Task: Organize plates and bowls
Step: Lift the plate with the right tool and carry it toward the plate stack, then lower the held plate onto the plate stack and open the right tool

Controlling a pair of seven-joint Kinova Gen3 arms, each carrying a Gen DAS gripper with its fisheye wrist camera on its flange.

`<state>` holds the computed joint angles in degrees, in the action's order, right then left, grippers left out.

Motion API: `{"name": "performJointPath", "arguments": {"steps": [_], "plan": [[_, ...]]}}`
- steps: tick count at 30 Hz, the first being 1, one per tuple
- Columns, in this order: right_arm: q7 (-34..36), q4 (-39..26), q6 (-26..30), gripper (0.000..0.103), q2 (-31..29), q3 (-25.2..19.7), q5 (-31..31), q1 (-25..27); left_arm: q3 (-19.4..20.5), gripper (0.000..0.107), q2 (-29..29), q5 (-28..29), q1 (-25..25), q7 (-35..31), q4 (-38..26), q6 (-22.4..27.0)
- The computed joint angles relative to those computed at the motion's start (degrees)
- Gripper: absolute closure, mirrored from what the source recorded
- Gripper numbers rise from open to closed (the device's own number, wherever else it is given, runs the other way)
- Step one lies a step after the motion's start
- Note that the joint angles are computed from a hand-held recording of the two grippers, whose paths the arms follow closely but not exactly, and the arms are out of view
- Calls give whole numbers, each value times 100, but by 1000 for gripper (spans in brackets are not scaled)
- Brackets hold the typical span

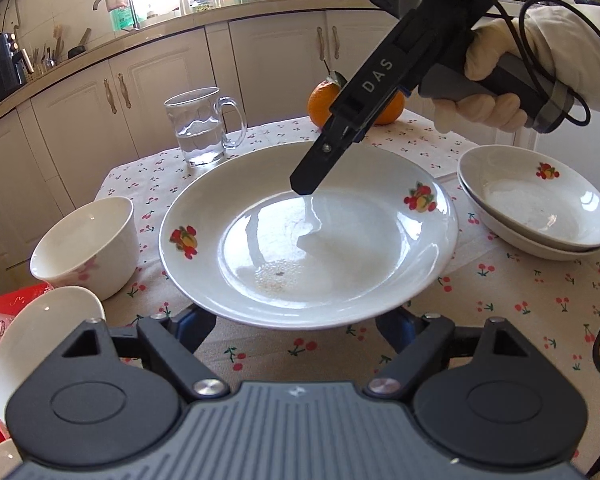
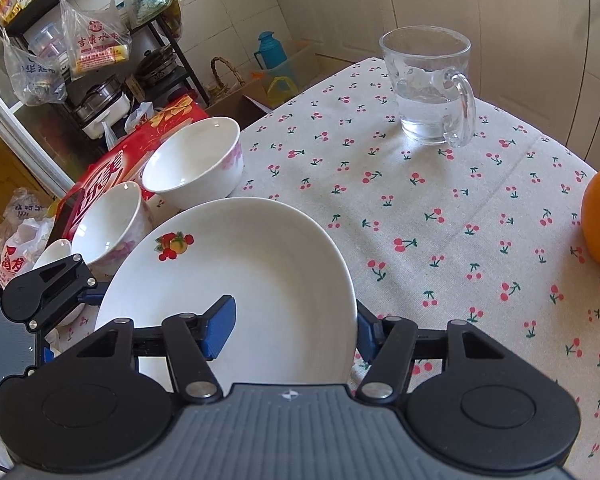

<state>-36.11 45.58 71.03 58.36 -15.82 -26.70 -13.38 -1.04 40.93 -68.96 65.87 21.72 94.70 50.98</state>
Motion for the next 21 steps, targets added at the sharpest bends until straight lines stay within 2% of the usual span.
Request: {"name": "performJointPath", "arguments": {"steps": [11, 21], "plan": [[456, 1691, -779, 36, -941, -148, -318, 509, 185, 21, -182, -20, 163, -296, -12, 33], [991, 3109, -1443, 36, -1678, -174, -764, 1148, 231, 21, -196, -21, 229, -751, -222, -314]]}}
